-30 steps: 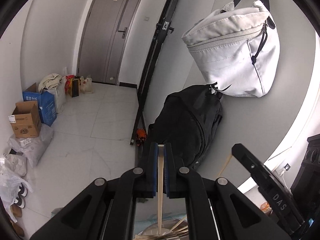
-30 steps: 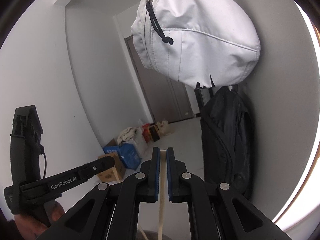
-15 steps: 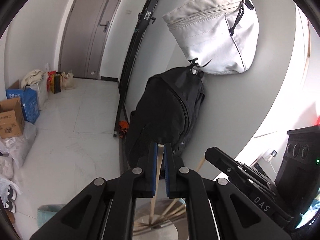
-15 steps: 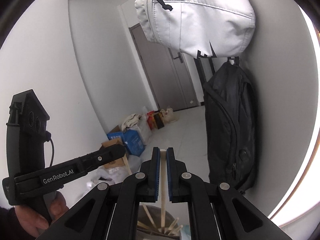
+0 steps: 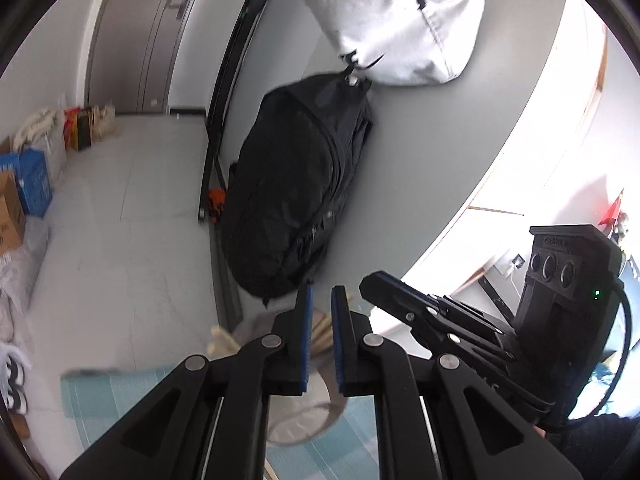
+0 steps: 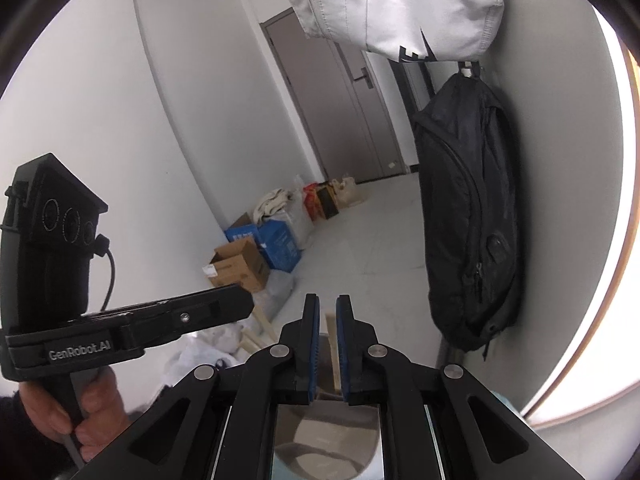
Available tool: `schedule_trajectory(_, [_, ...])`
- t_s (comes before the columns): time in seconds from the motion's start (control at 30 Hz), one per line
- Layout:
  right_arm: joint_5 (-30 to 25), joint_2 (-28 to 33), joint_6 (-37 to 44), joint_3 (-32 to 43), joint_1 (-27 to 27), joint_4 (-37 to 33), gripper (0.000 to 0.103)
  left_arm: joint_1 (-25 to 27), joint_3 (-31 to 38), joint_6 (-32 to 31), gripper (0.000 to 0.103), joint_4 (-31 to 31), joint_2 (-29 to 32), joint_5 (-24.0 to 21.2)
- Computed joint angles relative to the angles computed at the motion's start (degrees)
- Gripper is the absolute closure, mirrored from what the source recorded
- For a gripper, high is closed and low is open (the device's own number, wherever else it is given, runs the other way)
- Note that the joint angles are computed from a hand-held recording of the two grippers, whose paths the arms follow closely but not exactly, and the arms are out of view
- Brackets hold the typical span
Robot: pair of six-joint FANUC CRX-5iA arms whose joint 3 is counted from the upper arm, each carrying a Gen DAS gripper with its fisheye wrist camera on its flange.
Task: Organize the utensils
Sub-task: 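Open both tools and withdraw them from the holder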
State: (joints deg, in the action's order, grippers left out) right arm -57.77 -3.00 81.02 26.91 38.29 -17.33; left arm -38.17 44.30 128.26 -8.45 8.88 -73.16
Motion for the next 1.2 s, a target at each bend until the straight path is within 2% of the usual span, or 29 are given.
schedule_trajectory(0.03, [-0.9,0.0,-0.3,0.3,-0.6,-1.1,0.093,0.1,0.3,1.1,0.096,0.4,0.1,-1.1])
schedule_trajectory(0.13, [-0.4,-1.6,-1.4,-1.1,-1.0,-1.2,0.082,-0.2,0.1,4.6,0.079,-0.2,-0.6,-2.1])
schedule_trajectory(0.2, [0.1,-3.1,-2.6,-2.2,-1.1,-1.1,0.066,-2.2,0.8,7.6,0.057,-4.1,-1.3,-3.2])
schedule_trajectory(0.27, [0.2,-4.2,-3.3,-2.8,-1.4,-1.2,0.063,-4.9,1.5,10.3,0.052,-9.1,-1.8,-4.1])
schedule_trajectory(0.33, [0.5,-5.6,-4.9,-4.0,-0.8,0.4,0.058,-7.5,3.0,12.3,0.051,-13.3,-1.8,-6.0])
schedule_trajectory(0.47, [1.5,-8.2,-8.6,-6.3,1.0,4.9,0.038,-12.0,8.6,12.8,0.043,-19.6,0.6,-11.5])
schedule_trajectory(0.63, [1.9,-11.1,-10.1,-7.8,2.8,7.3,0.036,-17.0,13.5,13.4,0.04,-26.7,2.5,-16.8])
schedule_trajectory(0.8, [3.1,-14.0,-11.5,-9.7,5.7,10.2,0.023,-19.7,17.4,14.6,0.04,-29.7,4.0,-20.6])
schedule_trajectory(0.93, [4.0,-16.0,-12.0,-11.4,7.9,12.0,0.018,-22.9,19.9,14.0,0.038,-34.1,5.1,-23.0])
schedule_trajectory(1.0, [4.3,-17.1,-12.9,-12.5,9.4,13.7,0.016,-24.6,20.6,13.8,0.027,-36.4,5.5,-23.5])
schedule_trajectory(1.07, [4.8,-18.3,-13.6,-13.8,10.7,14.9,0.012,-26.7,20.8,13.9,0.022,-39.5,5.7,-24.2])
schedule_trajectory(1.2, [5.7,-20.7,-15.8,-17.0,13.8,18.4,0.008,-29.7,20.2,13.9,0.021,-43.3,5.7,-25.2])
